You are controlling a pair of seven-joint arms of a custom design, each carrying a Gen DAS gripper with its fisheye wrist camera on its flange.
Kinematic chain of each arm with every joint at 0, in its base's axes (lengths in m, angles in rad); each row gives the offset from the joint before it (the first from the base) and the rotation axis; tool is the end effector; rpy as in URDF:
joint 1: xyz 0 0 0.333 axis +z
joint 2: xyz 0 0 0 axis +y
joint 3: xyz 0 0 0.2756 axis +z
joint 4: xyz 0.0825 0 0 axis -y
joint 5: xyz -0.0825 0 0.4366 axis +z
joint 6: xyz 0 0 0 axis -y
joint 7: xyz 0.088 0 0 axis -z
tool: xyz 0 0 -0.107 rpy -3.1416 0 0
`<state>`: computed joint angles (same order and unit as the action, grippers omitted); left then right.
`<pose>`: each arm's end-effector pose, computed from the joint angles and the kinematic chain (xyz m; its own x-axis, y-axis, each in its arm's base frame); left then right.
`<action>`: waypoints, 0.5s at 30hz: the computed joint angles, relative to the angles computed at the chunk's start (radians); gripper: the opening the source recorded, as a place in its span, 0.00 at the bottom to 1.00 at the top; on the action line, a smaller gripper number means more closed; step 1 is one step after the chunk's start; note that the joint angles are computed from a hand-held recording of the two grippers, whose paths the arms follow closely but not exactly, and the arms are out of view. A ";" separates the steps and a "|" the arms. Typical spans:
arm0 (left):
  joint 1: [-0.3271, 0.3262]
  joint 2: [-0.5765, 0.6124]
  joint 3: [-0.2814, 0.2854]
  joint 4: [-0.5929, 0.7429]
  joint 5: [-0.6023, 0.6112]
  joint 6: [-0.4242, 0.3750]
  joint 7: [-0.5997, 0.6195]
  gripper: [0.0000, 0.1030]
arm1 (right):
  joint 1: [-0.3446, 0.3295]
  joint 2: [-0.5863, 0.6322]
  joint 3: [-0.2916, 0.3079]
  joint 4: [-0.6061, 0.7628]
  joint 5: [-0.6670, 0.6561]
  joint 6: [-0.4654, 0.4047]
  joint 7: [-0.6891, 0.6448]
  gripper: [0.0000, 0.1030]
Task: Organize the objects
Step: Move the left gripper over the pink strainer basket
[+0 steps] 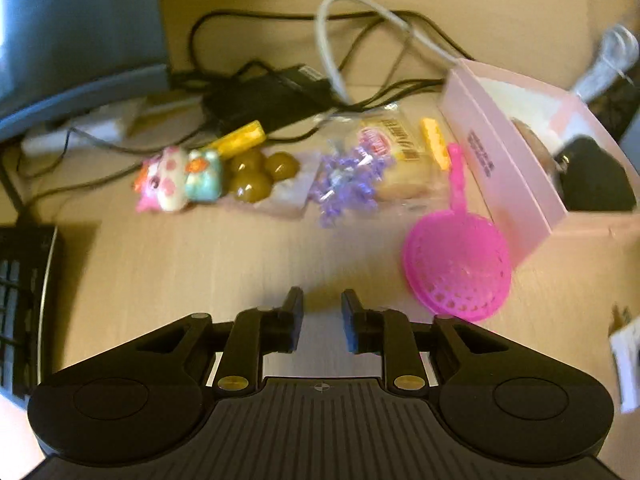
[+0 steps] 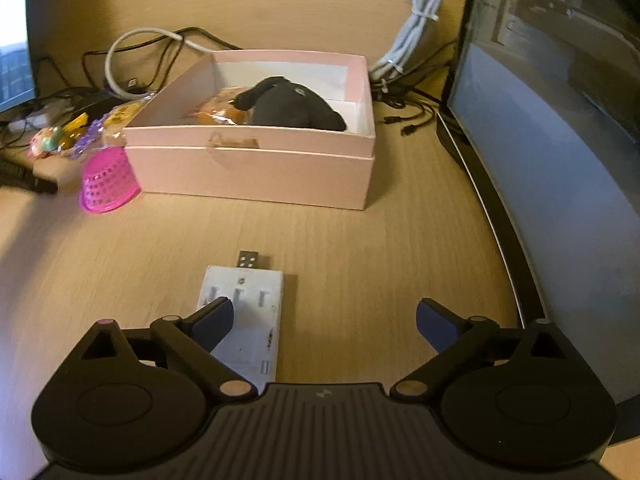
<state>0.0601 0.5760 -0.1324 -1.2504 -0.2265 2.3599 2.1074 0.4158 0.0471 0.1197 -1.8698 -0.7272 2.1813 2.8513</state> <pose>0.7916 -0.0354 0.4447 -0.4354 -0.9003 0.0004 -0.7455 0.3603 -0.5607 0.5722 0.3098 0.4626 -0.4039 -0.9131 0.0558 -0.7225 0.2810 -0.6317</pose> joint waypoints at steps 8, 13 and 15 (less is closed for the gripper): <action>0.038 -0.036 -0.052 -0.047 -0.085 -0.044 0.224 0.36 | 0.020 0.045 -0.003 0.081 -0.029 -0.109 0.030 0.96; 0.035 -0.030 -0.062 -0.026 -0.111 -0.136 0.357 0.76 | 0.034 0.064 -0.006 0.115 -0.043 -0.151 0.045 0.96; 0.036 -0.040 -0.062 -0.040 -0.133 -0.139 0.375 0.75 | 0.040 0.066 -0.007 0.121 -0.044 -0.162 0.054 0.96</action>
<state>0.0958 0.5363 -0.1944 -1.2907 -0.3596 2.2207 2.4828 0.4554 0.1135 0.1127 -1.7488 -0.7716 2.0191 2.9050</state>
